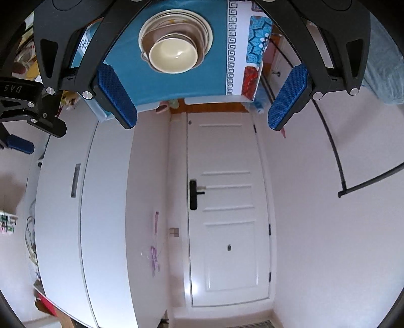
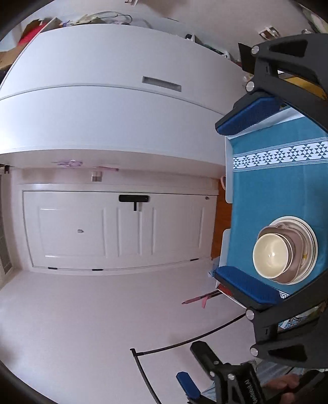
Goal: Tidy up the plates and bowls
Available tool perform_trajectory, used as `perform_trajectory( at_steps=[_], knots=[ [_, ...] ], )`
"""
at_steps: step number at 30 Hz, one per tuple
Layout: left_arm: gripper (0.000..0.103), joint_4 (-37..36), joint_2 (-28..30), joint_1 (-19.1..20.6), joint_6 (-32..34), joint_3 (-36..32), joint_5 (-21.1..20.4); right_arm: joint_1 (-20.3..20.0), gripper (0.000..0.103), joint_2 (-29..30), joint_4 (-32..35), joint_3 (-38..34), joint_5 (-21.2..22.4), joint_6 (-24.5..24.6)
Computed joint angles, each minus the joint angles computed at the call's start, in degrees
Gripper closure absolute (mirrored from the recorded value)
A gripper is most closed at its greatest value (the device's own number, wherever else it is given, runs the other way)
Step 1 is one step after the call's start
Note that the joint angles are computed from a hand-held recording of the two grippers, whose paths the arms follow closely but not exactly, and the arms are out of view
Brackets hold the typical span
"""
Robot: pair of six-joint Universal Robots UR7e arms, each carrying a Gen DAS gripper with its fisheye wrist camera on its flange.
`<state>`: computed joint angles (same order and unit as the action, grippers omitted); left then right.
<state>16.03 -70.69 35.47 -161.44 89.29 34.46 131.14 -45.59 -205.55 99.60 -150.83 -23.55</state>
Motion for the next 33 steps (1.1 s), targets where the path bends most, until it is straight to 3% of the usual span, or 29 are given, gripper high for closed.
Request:
perform_trajectory(
  at_steps=[33],
  knots=[
    [0.0,-2.51,-1.95,-0.58,1.72,2.36,-1.34,0.0,0.0,0.65,-0.79,-1.19,-0.86,0.95]
  ],
)
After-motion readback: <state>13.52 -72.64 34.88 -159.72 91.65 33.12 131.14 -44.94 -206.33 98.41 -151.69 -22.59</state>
